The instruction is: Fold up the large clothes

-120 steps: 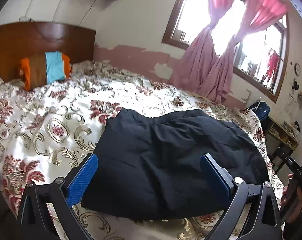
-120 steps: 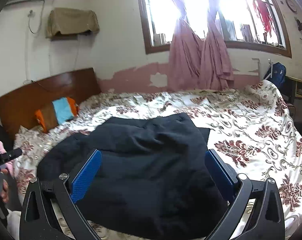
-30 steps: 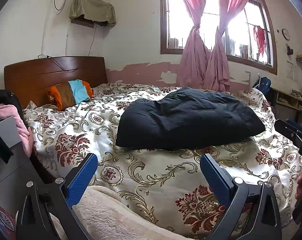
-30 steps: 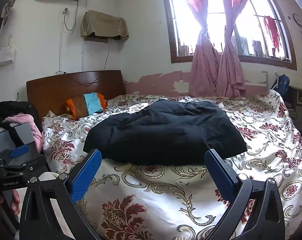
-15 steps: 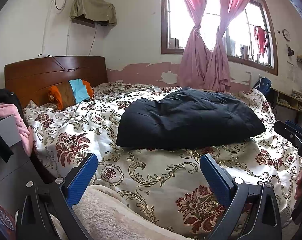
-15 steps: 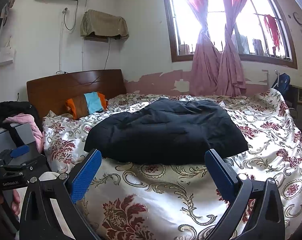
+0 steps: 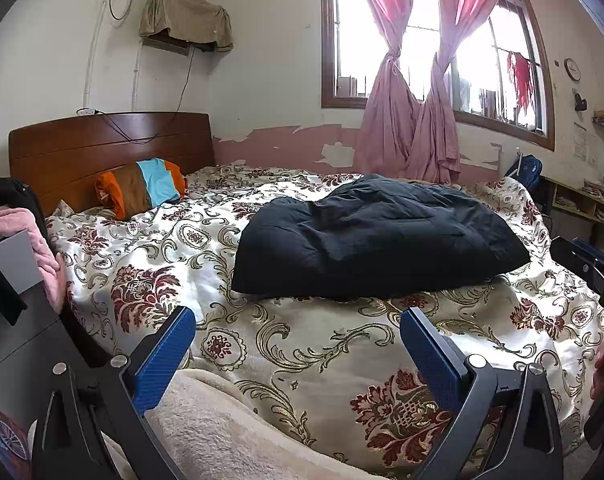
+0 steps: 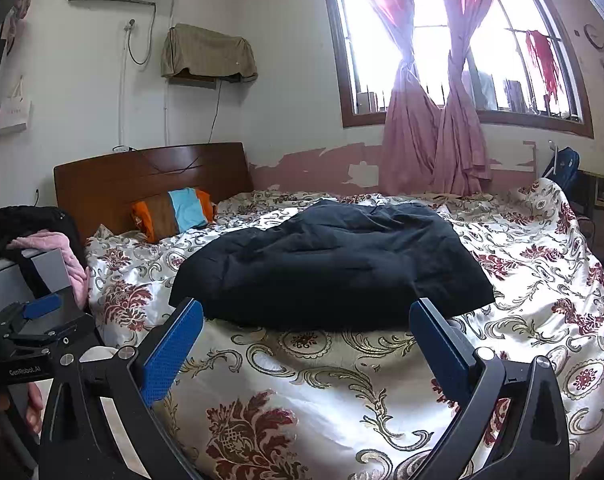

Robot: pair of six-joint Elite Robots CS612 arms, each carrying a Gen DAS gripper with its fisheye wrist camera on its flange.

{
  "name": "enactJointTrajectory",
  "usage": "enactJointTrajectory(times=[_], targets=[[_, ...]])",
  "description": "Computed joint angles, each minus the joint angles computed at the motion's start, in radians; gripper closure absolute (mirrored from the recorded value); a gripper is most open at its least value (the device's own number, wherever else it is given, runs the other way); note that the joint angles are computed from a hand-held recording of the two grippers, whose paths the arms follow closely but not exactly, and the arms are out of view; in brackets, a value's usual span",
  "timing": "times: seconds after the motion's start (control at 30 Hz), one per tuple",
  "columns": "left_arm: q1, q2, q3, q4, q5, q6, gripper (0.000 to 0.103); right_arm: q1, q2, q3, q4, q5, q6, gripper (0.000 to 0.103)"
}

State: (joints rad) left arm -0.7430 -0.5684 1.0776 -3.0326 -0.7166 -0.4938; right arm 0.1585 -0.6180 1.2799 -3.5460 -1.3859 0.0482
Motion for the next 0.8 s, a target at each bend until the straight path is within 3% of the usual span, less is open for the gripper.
enactJointTrajectory(times=[0.8], targets=[[0.000,-0.001,0.001,0.002,0.001,-0.002,0.000,0.002,-0.005,0.009,0.000,-0.001,0.003,0.002]])
